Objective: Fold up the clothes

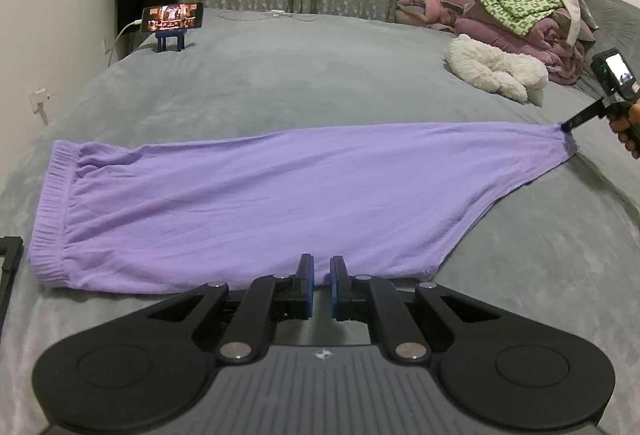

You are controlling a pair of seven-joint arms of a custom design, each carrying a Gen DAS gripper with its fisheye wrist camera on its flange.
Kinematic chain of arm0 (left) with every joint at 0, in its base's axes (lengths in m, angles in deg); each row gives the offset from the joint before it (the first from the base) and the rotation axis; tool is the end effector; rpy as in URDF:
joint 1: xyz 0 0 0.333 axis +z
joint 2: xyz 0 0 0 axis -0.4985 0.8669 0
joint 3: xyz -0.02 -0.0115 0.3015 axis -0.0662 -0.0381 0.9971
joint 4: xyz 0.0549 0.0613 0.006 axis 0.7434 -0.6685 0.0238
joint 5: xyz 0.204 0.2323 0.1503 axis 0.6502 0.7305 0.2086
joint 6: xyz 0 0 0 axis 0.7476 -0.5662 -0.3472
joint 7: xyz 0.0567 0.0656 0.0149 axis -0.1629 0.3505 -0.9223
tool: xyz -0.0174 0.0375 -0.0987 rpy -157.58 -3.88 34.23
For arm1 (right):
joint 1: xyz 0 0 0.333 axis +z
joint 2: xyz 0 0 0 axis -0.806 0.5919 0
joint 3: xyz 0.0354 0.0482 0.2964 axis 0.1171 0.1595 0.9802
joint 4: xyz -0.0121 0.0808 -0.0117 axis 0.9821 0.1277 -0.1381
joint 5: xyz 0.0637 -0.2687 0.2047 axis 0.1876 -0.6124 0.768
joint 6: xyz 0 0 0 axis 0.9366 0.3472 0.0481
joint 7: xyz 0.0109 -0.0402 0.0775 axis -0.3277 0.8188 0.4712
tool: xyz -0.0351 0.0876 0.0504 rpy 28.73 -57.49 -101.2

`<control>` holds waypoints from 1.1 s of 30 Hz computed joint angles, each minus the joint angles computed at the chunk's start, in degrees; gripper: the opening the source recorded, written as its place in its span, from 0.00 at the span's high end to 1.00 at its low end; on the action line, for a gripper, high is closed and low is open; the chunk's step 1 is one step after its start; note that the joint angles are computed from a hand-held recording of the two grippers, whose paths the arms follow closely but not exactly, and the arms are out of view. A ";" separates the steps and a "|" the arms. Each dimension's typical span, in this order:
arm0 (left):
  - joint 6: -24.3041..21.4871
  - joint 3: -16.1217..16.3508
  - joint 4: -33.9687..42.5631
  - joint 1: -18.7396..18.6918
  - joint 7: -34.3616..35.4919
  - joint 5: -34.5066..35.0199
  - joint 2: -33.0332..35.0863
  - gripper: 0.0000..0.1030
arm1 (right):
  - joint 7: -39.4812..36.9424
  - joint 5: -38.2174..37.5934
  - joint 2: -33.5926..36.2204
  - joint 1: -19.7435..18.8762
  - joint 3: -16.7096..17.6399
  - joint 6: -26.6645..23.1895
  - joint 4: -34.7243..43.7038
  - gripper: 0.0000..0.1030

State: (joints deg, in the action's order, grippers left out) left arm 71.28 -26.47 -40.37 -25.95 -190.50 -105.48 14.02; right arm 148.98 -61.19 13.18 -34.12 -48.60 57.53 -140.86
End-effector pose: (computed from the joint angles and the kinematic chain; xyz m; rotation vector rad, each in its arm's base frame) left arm 0.5376 0.0046 0.3701 -1.3809 2.1758 -1.0898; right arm 0.6294 0.1709 0.4182 -1.9934 2.0316 -1.0370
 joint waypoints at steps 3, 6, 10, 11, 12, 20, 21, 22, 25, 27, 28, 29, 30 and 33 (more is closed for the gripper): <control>-0.01 -0.04 -0.13 0.02 0.64 -0.56 -0.13 0.94 | 0.43 -0.28 0.21 0.45 -0.23 -1.69 1.00 0.94; -0.09 0.03 -0.16 0.03 1.01 -1.17 -0.24 0.94 | 0.78 -0.51 2.01 1.23 -0.56 -5.72 3.34 0.94; -0.18 0.10 -0.09 -0.07 1.03 -1.11 -0.22 0.94 | -1.23 -2.32 5.75 2.08 -1.29 -8.64 6.49 0.94; -0.08 0.09 -0.12 -0.09 1.27 -1.22 -0.24 0.94 | -1.47 -2.74 6.37 2.25 -1.48 -8.87 6.91 0.94; 0.01 0.10 -0.15 -0.10 1.49 -1.37 -0.27 0.94 | -1.25 -2.28 6.65 2.19 -1.54 -9.28 7.32 0.94; -1.60 0.37 -0.97 0.03 1.78 -1.91 -1.43 0.94 | -0.39 3.35 1.56 0.15 0.47 -9.46 4.70 0.84; -2.19 0.44 -1.26 0.06 2.08 -2.08 -1.82 0.94 | -2.24 5.23 1.14 -0.22 1.20 -10.71 4.98 0.81; -2.85 0.53 -1.54 0.09 2.40 -2.27 -2.24 0.94 | -3.96 6.98 0.79 -0.51 1.82 -11.91 5.13 0.79; -6.26 1.03 -2.88 0.28 3.67 -1.97 -3.80 0.94 | -8.33 11.48 0.10 -1.13 3.21 -15.20 4.78 0.70; -7.26 1.19 -3.64 -0.03 4.98 -1.55 -4.38 0.92 | -9.01 11.88 0.50 -0.62 3.19 -17.10 4.36 0.69; -7.59 1.23 -4.00 -0.23 5.68 -1.31 -4.62 0.91 | -8.98 11.43 0.75 -0.28 3.09 -17.19 4.09 0.69; -7.53 1.23 -4.19 -0.48 6.21 -1.14 -4.66 0.91 | -8.63 10.78 1.01 0.11 2.93 -17.12 3.92 0.69; -7.23 1.24 -4.25 -0.72 6.29 -0.96 -4.60 0.91 | -7.90 10.00 1.29 0.48 2.70 -16.61 4.02 0.69; -6.87 1.34 -4.18 -1.06 5.34 -0.19 -4.35 0.91 | -6.50 9.64 2.15 0.61 2.49 -14.21 5.38 0.64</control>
State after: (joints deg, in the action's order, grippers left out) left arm 64.41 -25.13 -44.54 -27.01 -185.16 -105.68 9.68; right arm 142.48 -51.55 15.33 -33.50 -46.11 43.32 -135.48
